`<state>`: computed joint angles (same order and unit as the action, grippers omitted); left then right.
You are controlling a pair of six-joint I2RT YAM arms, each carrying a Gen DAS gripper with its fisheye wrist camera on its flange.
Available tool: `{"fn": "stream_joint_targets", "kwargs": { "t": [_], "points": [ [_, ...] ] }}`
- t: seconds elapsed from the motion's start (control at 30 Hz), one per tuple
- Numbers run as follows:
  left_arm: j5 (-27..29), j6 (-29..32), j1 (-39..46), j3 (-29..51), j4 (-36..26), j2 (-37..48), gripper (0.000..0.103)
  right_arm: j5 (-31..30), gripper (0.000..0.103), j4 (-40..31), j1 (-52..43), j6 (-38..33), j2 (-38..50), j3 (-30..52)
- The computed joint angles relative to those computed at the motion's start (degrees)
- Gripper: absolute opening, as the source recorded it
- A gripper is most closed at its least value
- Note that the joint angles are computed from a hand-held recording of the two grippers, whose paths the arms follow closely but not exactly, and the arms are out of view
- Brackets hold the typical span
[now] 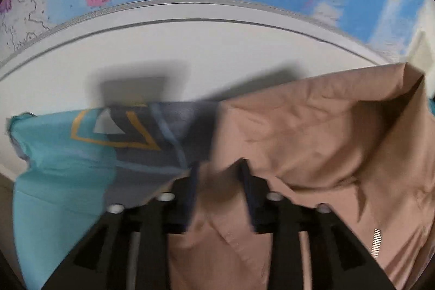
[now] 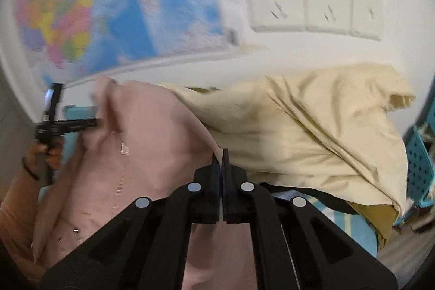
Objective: Fold large clothes
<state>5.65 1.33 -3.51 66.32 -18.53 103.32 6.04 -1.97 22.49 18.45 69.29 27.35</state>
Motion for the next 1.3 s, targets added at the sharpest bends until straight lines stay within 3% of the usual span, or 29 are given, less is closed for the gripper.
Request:
{"fn": "stream_joint_targets", "kwargs": {
  "t": [0.03,0.13,0.17,0.23,0.3,0.4,0.5,0.57,0.7,0.8,0.87,0.9,0.93,0.97,1.03,1.13,1.23,1.3],
  "points": [
    [-2.2,-0.7,-0.7,0.6,0.0,1.0,0.059,-1.1,0.002,1.6,-1.5,1.1,4.4,0.5],
    [-0.8,0.9,0.0,-0.8,0.0,0.2,0.059,-3.6,0.004,6.9,-4.2,2.4,11.6,0.2],
    [-0.8,2.0,0.4,-3.1,1.1,-2.0,0.06,-3.7,0.009,7.4,-4.9,2.3,11.2,-0.7],
    [0.0,5.3,1.6,-8.3,3.2,-7.2,0.068,-0.3,0.03,8.6,-2.6,2.9,8.8,-2.4],
    [2.2,9.0,3.8,-14.5,4.8,-14.0,0.069,2.5,0.05,8.8,0.1,2.9,4.9,-4.0],
    [6.7,16.4,9.1,-25.1,5.1,-26.4,0.076,9.3,0.065,7.6,8.6,1.1,0.4,-5.0],
    [9.1,21.4,12.8,-32.4,1.9,-35.2,0.077,14.2,0.077,6.1,14.0,0.4,2.9,-3.1],
    [11.1,25.8,16.2,-37.4,-1.1,-40.8,0.077,15.3,0.077,6.2,14.9,1.3,6.4,-2.2],
    [19.7,37.7,27.7,-43.4,-8.0,-46.2,0.077,9.0,0.076,11.1,10.7,3.2,8.8,-5.6],
    [20.2,44.9,31.6,-47.6,-11.9,-50.9,0.074,6.5,0.076,14.1,9.6,4.9,8.1,-9.5],
    [17.8,44.5,31.4,-48.2,-11.2,-50.5,0.034,5.5,0.076,14.6,9.2,5.8,7.2,-11.4],
    [17.2,43.8,32.6,-47.6,-10.0,-49.0,0.023,5.3,0.075,14.4,8.9,5.9,6.3,-12.2],
    [17.6,43.9,35.1,-46.6,-9.9,-48.0,0.004,5.2,0.073,14.0,8.9,6.2,5.3,-13.0],
    [18.1,42.6,37.1,-44.5,-9.8,-46.2,0.003,4.4,0.069,13.3,8.3,6.1,3.5,-14.0],
    [19.7,39.1,42.0,-38.7,-9.3,-42.2,0.002,2.8,0.061,12.5,7.1,6.2,1.0,-15.4],
    [17.1,32.1,45.2,-33.5,-4.4,-39.1,0.006,2.7,0.061,9.8,6.4,6.3,-4.6,-17.3],
    [1.2,28.2,39.0,-35.5,5.1,-38.2,0.048,2.5,0.061,6.9,6.8,6.6,-10.0,-19.0],
    [-3.7,29.3,35.9,-39.3,9.5,-39.7,0.048,2.5,0.066,4.3,7.7,7.2,-13.6,-20.3]
  ]
}}
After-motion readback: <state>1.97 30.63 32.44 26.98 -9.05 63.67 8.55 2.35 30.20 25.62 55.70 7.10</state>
